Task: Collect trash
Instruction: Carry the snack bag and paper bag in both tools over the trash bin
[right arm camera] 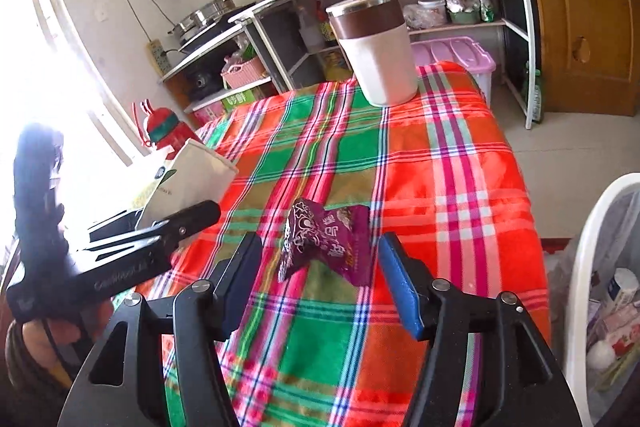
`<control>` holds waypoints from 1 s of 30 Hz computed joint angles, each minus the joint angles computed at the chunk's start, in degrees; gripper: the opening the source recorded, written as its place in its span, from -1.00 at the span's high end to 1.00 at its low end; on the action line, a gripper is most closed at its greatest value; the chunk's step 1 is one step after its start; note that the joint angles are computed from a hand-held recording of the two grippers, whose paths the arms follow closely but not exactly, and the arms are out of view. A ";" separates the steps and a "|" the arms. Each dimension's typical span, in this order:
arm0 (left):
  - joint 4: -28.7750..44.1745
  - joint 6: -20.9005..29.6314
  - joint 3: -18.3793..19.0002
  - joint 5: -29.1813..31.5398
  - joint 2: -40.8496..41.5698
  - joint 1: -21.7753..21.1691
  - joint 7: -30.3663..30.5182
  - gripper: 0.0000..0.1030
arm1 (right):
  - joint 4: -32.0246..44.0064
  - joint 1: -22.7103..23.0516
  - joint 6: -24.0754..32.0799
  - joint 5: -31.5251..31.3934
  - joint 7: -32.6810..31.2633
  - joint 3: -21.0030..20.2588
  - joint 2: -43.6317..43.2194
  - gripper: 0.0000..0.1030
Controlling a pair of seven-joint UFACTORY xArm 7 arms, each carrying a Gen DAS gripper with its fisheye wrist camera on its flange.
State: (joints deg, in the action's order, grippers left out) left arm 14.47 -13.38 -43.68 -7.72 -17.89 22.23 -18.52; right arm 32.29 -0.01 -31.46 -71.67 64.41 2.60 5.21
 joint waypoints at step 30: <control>-1.61 1.22 1.33 -3.29 -2.18 -7.74 -0.99 -0.02 | -4.03 -1.08 3.22 10.57 -7.59 2.08 -0.86 0.65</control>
State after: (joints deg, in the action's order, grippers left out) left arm 12.86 -12.16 -42.36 -11.01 -20.07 14.49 -19.51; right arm 28.26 -1.09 -28.24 -61.11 56.83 4.68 4.35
